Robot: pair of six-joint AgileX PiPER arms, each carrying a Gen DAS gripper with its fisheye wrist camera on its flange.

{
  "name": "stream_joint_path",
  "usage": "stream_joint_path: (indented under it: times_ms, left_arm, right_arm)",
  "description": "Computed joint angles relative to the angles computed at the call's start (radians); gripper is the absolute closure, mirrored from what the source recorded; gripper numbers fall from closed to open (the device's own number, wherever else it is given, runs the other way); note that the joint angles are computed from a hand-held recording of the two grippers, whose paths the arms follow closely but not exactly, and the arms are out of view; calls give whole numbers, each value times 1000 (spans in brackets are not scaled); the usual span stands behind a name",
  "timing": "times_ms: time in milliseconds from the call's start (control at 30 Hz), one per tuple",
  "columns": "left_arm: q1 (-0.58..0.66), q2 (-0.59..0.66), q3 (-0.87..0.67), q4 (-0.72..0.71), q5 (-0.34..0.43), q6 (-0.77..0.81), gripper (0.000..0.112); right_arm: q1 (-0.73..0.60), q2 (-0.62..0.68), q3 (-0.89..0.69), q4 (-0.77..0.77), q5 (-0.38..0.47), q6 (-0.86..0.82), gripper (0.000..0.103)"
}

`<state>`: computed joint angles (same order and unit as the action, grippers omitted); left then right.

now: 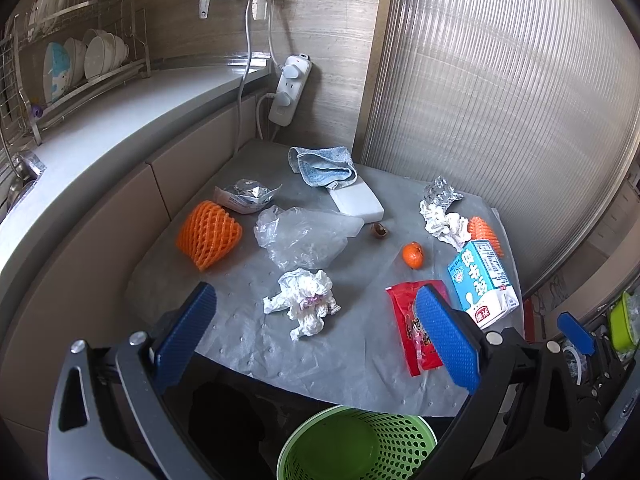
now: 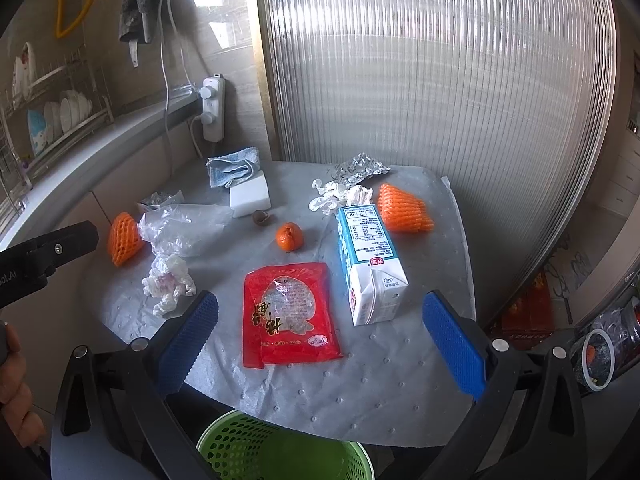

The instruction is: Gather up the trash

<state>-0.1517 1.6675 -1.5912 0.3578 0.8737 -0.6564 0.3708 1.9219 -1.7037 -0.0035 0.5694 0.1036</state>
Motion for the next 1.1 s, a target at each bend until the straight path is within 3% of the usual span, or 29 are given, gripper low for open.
stream_joint_path:
  times_ms: [800, 1100]
  left_arm:
    - [14, 9, 2, -7, -7, 15, 17]
    - [174, 19, 78, -150, -183, 253, 17]
  right_arm:
    - [-3, 9, -5, 8, 4, -2, 2]
    - [-41, 15, 33, 33, -44, -36, 2]
